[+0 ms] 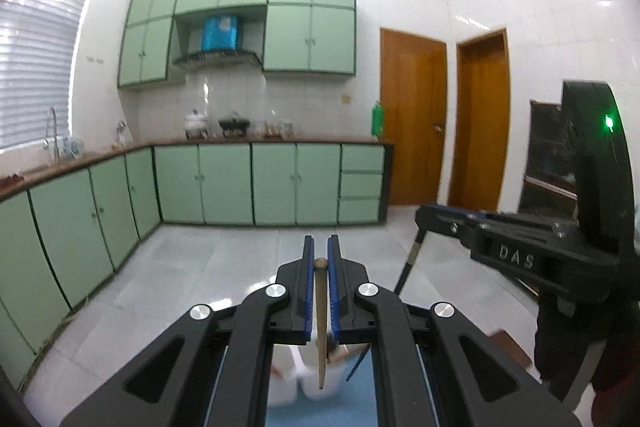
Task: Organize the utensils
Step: 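Lift both chopsticks and insert them upright into the white holder, then open both tools to release the chopsticks and pull back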
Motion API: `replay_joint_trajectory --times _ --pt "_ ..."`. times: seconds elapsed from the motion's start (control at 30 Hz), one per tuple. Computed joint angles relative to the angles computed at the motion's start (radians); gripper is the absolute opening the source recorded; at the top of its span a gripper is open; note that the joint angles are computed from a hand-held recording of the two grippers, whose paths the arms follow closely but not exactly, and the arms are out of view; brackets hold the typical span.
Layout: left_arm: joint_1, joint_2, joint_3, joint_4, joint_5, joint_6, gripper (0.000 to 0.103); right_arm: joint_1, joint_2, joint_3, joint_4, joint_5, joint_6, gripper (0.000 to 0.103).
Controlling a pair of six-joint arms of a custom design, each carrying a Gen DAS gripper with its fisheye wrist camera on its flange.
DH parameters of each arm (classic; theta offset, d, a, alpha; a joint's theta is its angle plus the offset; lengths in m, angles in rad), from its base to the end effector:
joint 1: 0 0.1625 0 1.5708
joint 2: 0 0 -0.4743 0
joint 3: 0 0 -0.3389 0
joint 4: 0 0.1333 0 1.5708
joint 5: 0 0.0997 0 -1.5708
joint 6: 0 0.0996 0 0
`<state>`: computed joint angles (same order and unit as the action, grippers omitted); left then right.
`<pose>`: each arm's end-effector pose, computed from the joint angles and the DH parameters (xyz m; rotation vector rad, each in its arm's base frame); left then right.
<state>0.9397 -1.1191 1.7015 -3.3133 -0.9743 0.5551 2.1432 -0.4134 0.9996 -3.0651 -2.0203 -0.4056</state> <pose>-0.2044 -0.6005 0.4613 0.8640 2.0763 -1.4692 0.5354 -0.6647 0.1890 0.9272 -2.3357 1.2622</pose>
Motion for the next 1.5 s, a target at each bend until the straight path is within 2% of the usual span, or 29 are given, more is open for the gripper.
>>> replay_joint_trajectory --times 0.17,0.33,0.67,0.77,0.87,0.93,1.0,1.1,1.3,1.5 --pt "0.050 0.084 -0.140 -0.002 -0.010 0.037 0.006 -0.024 0.087 -0.157 0.031 -0.009 -0.037 0.006" --pt "0.112 0.154 -0.225 0.032 -0.004 0.037 0.006 -0.063 0.153 -0.243 0.098 0.001 -0.009 0.006" --pt "0.190 0.201 -0.296 0.214 -0.002 -0.087 0.008 -0.098 0.196 -0.242 0.207 -0.018 0.033 0.007" --pt "0.190 0.195 -0.283 0.216 0.006 -0.088 0.020 -0.100 0.192 -0.219 0.208 -0.030 0.043 0.010" --pt "0.184 0.182 -0.273 0.209 0.006 -0.084 0.030 -0.097 0.168 -0.161 0.154 -0.033 0.056 0.018" --pt "0.176 0.164 -0.245 0.185 0.007 -0.080 0.038 -0.091 0.140 -0.089 0.073 -0.040 0.057 0.038" --pt "0.162 0.137 -0.206 0.154 0.013 -0.075 0.044 -0.084 0.121 -0.038 0.008 -0.070 0.035 0.044" --pt "0.141 0.102 -0.141 0.108 0.028 -0.061 0.056 -0.076 0.074 0.083 -0.106 -0.108 0.014 0.063" --pt "0.096 0.001 0.059 -0.003 0.057 -0.082 0.067 -0.071 -0.024 0.371 -0.325 -0.162 -0.010 0.074" --pt "0.064 -0.079 0.246 -0.047 0.111 -0.148 0.075 -0.069 -0.095 0.628 -0.445 -0.172 0.072 0.086"
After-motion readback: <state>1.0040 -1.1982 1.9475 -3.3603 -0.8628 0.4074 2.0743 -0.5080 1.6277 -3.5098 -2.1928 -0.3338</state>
